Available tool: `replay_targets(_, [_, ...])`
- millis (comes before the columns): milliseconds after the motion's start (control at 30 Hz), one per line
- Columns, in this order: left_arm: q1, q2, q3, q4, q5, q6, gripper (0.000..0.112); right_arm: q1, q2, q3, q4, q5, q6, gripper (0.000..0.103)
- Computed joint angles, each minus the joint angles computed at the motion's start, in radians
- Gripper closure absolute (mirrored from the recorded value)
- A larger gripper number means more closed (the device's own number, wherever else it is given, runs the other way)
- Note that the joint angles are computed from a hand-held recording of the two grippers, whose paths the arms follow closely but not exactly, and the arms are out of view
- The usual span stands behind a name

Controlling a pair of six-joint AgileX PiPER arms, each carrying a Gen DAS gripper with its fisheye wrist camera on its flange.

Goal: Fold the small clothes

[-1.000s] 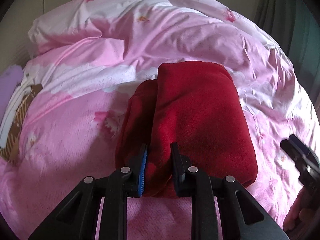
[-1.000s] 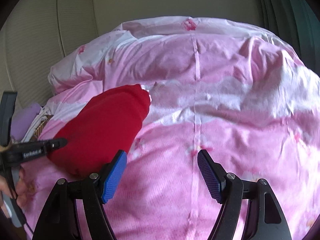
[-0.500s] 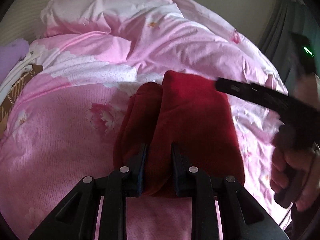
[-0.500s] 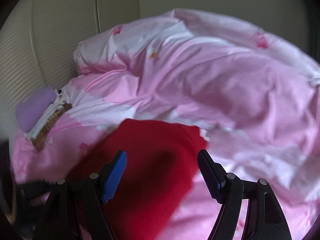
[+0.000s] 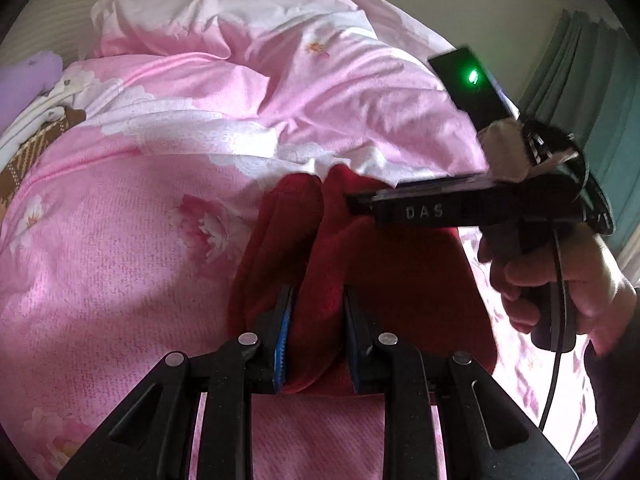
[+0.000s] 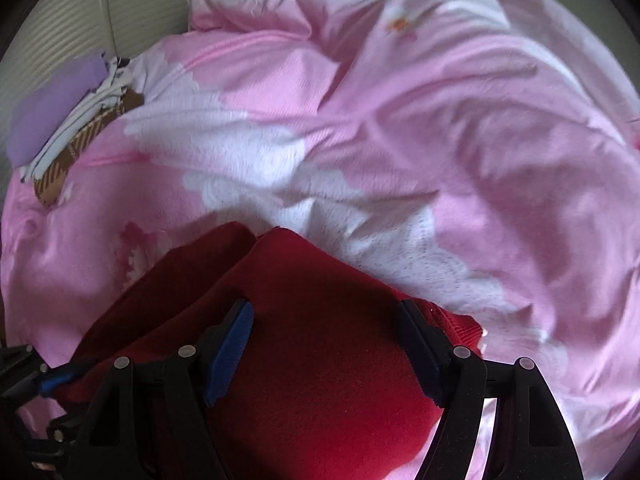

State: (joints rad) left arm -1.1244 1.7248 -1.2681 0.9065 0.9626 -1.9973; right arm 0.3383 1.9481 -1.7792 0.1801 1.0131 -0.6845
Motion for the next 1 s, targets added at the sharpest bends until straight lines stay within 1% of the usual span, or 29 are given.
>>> replay_targets(67, [0.004, 0.006, 0.012, 0.009, -0.004, -0.013, 0.088, -0.009, 0.053, -0.049, 0.018, 0.051, -0.004, 0.038])
replay_targets(100, [0.008, 0.003, 0.026, 0.017, -0.013, -0.028, 0.088, -0.007, 0.069, -0.06, 0.022, 0.056, 0.001, 0.039])
replay_targets(167, [0.018, 0.0, 0.044, 0.027, -0.03, -0.044, 0.088, 0.001, 0.077, -0.041, 0.02, 0.021, 0.012, 0.039])
replay_targets(267, [0.033, 0.003, 0.066, 0.04, -0.055, -0.061, 0.087, 0.014, 0.101, -0.05, 0.003, 0.002, 0.046, 0.039])
replay_targets(333, [0.045, 0.003, 0.083, 0.044, -0.08, -0.07, 0.085, 0.025, 0.102, -0.032, -0.015, -0.031, 0.064, 0.039])
replay_targets(400, [0.043, -0.009, 0.086, 0.049, -0.082, -0.065, 0.085, 0.022, 0.094, -0.014, -0.006, -0.048, 0.061, 0.039])
replay_targets(467, [0.029, -0.022, 0.074, 0.053, -0.062, -0.049, 0.083, 0.006, 0.067, 0.012, 0.031, -0.066, 0.037, 0.039])
replay_targets(500, [0.018, -0.032, 0.074, 0.063, -0.054, -0.058, 0.083, -0.005, 0.038, 0.043, 0.056, -0.086, 0.018, 0.039])
replay_targets(567, [-0.009, -0.047, 0.06, 0.081, -0.017, -0.073, 0.078, -0.029, -0.023, 0.091, 0.093, -0.103, 0.001, 0.038])
replay_targets(633, [-0.04, -0.044, 0.018, 0.083, 0.059, -0.043, 0.074, -0.068, -0.102, 0.158, 0.15, -0.121, -0.021, 0.038])
replay_targets(700, [-0.063, -0.051, 0.005, 0.08, 0.098, -0.013, 0.074, -0.118, -0.197, 0.252, 0.206, -0.141, -0.046, 0.038])
replay_targets(733, [-0.068, -0.059, 0.01, 0.075, 0.099, -0.007, 0.074, -0.147, -0.248, 0.309, 0.236, -0.161, -0.064, 0.037])
replay_targets(767, [-0.075, -0.07, 0.022, 0.07, 0.096, -0.003, 0.074, -0.192, -0.325, 0.401, 0.298, -0.19, -0.118, 0.037])
replay_targets(867, [-0.08, -0.08, 0.036, 0.056, 0.088, 0.018, 0.074, -0.308, -0.532, 0.666, 0.455, -0.284, -0.28, 0.026])
replay_targets(900, [-0.079, -0.083, 0.042, 0.055, 0.079, 0.022, 0.074, -0.347, -0.597, 0.757, 0.515, -0.304, -0.352, 0.026])
replay_targets(967, [-0.075, -0.085, 0.043, 0.048, 0.064, 0.041, 0.074, -0.409, -0.695, 0.892, 0.587, -0.31, -0.452, 0.026])
replay_targets(1000, [-0.074, -0.084, 0.04, 0.047, 0.059, 0.049, 0.074, -0.44, -0.724, 0.936, 0.624, -0.301, -0.497, 0.026])
